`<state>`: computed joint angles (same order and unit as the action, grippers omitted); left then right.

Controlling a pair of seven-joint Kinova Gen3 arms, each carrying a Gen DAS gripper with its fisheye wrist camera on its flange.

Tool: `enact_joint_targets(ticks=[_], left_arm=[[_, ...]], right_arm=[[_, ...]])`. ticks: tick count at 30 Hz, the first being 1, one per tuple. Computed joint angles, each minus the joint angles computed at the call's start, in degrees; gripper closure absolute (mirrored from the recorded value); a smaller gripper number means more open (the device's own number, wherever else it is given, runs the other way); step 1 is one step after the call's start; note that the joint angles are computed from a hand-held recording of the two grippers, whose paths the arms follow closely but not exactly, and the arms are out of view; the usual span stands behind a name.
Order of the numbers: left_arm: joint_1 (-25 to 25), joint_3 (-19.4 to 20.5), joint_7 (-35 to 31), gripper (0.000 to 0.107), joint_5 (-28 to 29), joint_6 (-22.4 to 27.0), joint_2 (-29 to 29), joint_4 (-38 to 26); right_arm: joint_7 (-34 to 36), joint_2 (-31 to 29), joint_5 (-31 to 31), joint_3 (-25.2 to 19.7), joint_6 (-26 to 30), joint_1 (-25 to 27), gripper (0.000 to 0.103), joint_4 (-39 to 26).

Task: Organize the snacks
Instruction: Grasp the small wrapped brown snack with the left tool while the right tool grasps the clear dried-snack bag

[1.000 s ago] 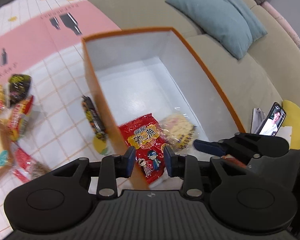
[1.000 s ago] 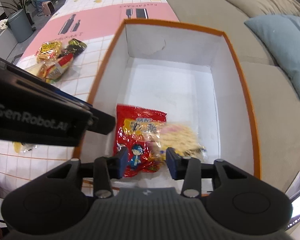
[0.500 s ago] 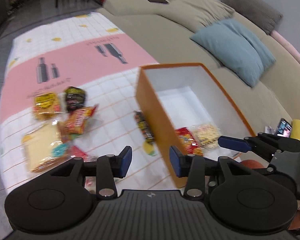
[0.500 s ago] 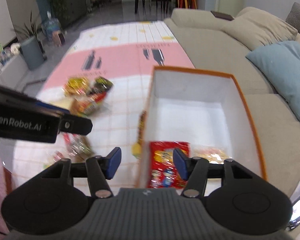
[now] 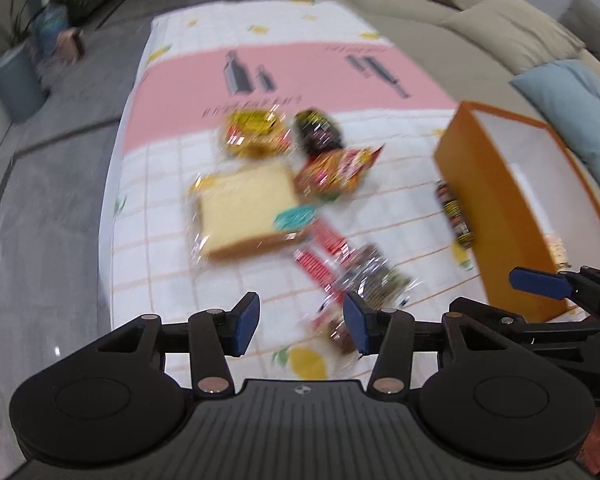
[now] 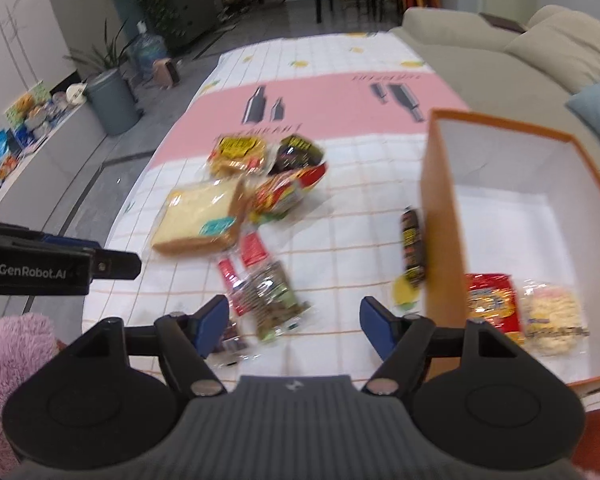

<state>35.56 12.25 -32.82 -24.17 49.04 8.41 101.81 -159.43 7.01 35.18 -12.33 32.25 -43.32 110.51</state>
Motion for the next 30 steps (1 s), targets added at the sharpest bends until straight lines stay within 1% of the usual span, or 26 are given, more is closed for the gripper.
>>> enact_joint_targets(ticks=[1, 3, 6, 8, 12, 16, 17, 21, 23, 25, 29, 30], left_arm=[[-0.6, -0.2, -0.3, 0.052, 0.9, -0.3, 0.2, 0.3], [-1.2, -0.4, -0.8, 0.052, 2.2, -0.8, 0.3, 1.2], [-1.2, -0.6, -1.0, 0.052, 1.9, -0.5, 1.3, 1.7], [-1.7, -0.8, -2.4, 0.052, 2.8, -0.5, 2.3, 1.3], [-3.3, -1.3, -5.2, 0.052, 6.2, -1.8, 2.5, 2.5], [-4.6, -2.0, -7.2, 0.052, 8.5, -2.1, 3.8, 2.0], [-5.0, -2.0, -8.2, 0.052, 9.5, -2.1, 4.1, 1.9], [-6.9, -1.8, -12.3, 0.052, 14.3, -3.8, 4.7, 2.1], [-8.0, -1.8, -14.2, 0.052, 17.3, -5.0, 4.9, 2.6], [-8.7, -1.8, -15.7, 0.052, 19.6, -5.5, 5.3, 2.5], [-9.6, -2.1, -17.3, 0.052, 23.0, -5.8, 6.0, 2.3], [-9.9, -2.1, -17.7, 0.052, 24.0, -5.9, 6.1, 2.3]], right_arm=[[0.9, 1.0, -0.6, -0.2, -0.2, 0.2, 0.024, -0.6], [2.6, 2.6, -1.6, 0.0, -0.9, 0.1, 0.024, -1.5], [6.4, 5.1, -4.1, 0.7, -1.2, -0.1, 0.022, -3.2], [8.7, 6.7, -6.3, 1.3, -1.7, 0.0, 0.018, -4.4], [11.7, 9.7, -9.8, 3.2, -2.6, -0.4, 0.017, -6.2], [14.2, 12.4, -10.8, 5.1, -2.5, -1.4, 0.020, -8.0], [14.8, 13.1, -10.9, 5.5, -2.2, -1.7, 0.023, -8.5], [18.7, 15.9, -12.1, 6.3, -1.1, -1.5, 0.030, -10.7], [21.4, 17.0, -13.9, 6.0, -1.2, -0.4, 0.033, -11.4], [23.7, 17.4, -16.0, 5.7, -3.0, 0.9, 0.033, -11.0], [26.6, 17.9, -19.2, 6.0, -6.4, 1.9, 0.033, -9.9], [27.4, 18.0, -20.1, 5.9, -7.3, 2.2, 0.031, -9.5]])
